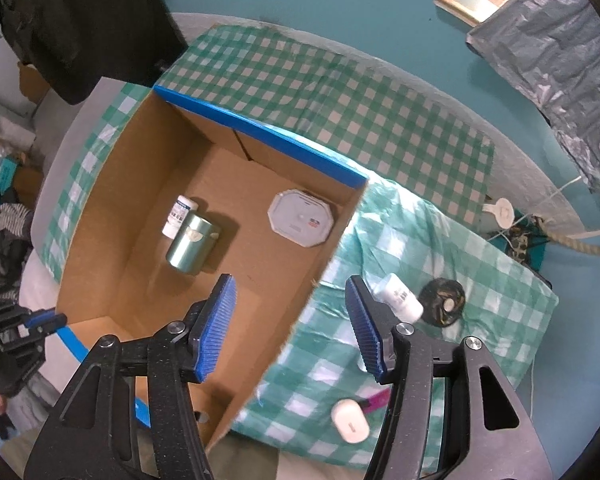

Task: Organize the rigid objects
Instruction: 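Lower the octagonal box beside the teal tin and open the right tool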

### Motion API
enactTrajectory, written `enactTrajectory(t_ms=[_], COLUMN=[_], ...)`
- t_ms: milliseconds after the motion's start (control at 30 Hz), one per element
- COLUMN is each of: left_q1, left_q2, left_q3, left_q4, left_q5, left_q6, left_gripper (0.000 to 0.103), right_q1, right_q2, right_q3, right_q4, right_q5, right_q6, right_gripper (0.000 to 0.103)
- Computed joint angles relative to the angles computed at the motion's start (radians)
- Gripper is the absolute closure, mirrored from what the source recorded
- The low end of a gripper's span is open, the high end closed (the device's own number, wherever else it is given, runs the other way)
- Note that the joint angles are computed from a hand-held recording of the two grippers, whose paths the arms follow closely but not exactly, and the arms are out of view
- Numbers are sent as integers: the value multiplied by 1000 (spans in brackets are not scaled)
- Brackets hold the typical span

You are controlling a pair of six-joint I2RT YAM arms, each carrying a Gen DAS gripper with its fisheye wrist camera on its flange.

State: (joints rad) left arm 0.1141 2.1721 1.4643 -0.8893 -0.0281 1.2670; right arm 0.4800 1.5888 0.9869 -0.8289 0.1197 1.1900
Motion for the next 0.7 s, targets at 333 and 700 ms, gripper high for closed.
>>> enactTrajectory(t_ms=[333, 700], left_q1=[2, 3], left_q2=[-1, 0], left_q3=[-1, 1], left_q4=[-2, -5], left_q5=[1, 2], left_q6=[1, 1], left_gripper=[99, 99], right_q1=[80, 172], right_q2=[-91, -168], right_q3=[-61, -187], right_q4=[-52, -17], right_q5=[11, -8], right_q6=[121, 270], right_gripper=[44, 43])
